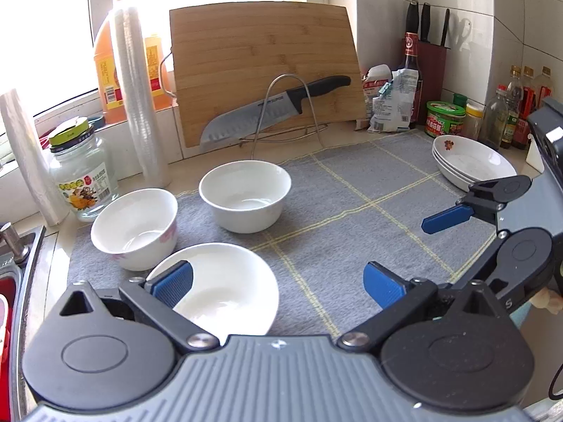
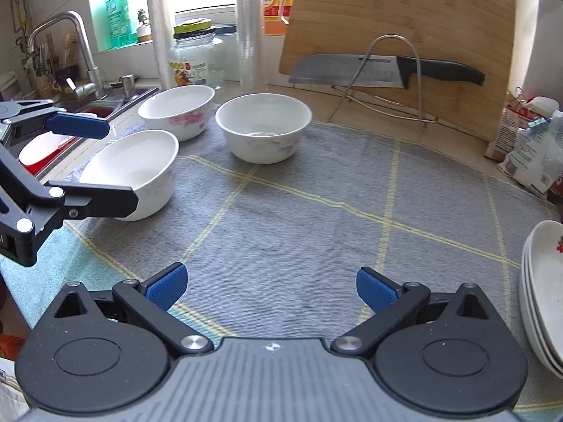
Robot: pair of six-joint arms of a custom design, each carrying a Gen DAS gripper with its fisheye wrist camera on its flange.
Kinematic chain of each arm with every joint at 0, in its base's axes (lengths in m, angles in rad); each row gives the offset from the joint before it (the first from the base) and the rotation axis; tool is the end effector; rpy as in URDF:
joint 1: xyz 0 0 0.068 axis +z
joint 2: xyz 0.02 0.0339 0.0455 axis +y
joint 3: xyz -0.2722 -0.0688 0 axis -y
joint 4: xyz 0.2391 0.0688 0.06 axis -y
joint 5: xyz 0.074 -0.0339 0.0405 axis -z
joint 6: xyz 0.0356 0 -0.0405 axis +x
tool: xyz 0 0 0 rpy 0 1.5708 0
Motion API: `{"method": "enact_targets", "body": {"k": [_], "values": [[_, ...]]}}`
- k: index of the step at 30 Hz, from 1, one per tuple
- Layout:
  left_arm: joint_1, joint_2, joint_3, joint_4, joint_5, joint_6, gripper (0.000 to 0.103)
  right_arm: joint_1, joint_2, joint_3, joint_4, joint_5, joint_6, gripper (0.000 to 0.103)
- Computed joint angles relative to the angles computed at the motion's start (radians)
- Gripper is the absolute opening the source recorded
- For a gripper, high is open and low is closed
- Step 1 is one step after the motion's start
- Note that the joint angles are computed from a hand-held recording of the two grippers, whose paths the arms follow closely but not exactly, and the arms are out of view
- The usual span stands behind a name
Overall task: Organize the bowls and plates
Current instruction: 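Move the left tool to the rim of a white bowl on the towel, then close the left tool on the white bowl rim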
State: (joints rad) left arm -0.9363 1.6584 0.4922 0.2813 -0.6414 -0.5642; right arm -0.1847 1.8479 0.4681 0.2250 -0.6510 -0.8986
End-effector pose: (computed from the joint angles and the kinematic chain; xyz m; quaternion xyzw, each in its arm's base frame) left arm 0.1701 -0.1952 0.1091 0.0612 0.8979 -0.0004 0.4359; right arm 0.2400 -0.0229 0.0584 -0.3858 0.8456 0.1672 0.3290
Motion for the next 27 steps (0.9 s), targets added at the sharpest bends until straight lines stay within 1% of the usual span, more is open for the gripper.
{"method": "enact_targets", "body": {"k": [5,8,10,14,17,23,25,27], "values": [[0.074,-0.109,-0.126,0.027,0.061,0.043,0.103,0.156,0.01,-0.086,0.128,0.043,0.09,0.103],[0.118,-0.147,-0.167,0.031,0.088,0.058,0.103,0.245,0.024,-0.114,0.199,0.07,0.148,0.103],[0.153,-0.171,-0.203,0.052,0.11,0.073,0.103,0.3,0.035,-0.128,0.255,0.087,0.184,0.103],[0.217,-0.173,-0.223,0.063,0.148,0.089,0.102,0.393,0.058,-0.157,0.384,0.116,0.233,0.103],[0.278,-0.167,-0.242,0.107,0.202,0.118,0.102,0.428,0.085,-0.155,0.421,0.126,0.249,0.103],[0.359,-0.12,-0.24,0.173,0.279,0.174,0.102,0.466,0.161,-0.127,0.429,0.176,0.258,0.103],[0.374,-0.102,-0.23,0.18,0.296,0.199,0.102,0.464,0.182,-0.137,0.475,0.172,0.246,0.103],[0.389,-0.088,-0.221,0.185,0.317,0.217,0.102,0.451,0.195,-0.131,0.481,0.15,0.23,0.103]]}}
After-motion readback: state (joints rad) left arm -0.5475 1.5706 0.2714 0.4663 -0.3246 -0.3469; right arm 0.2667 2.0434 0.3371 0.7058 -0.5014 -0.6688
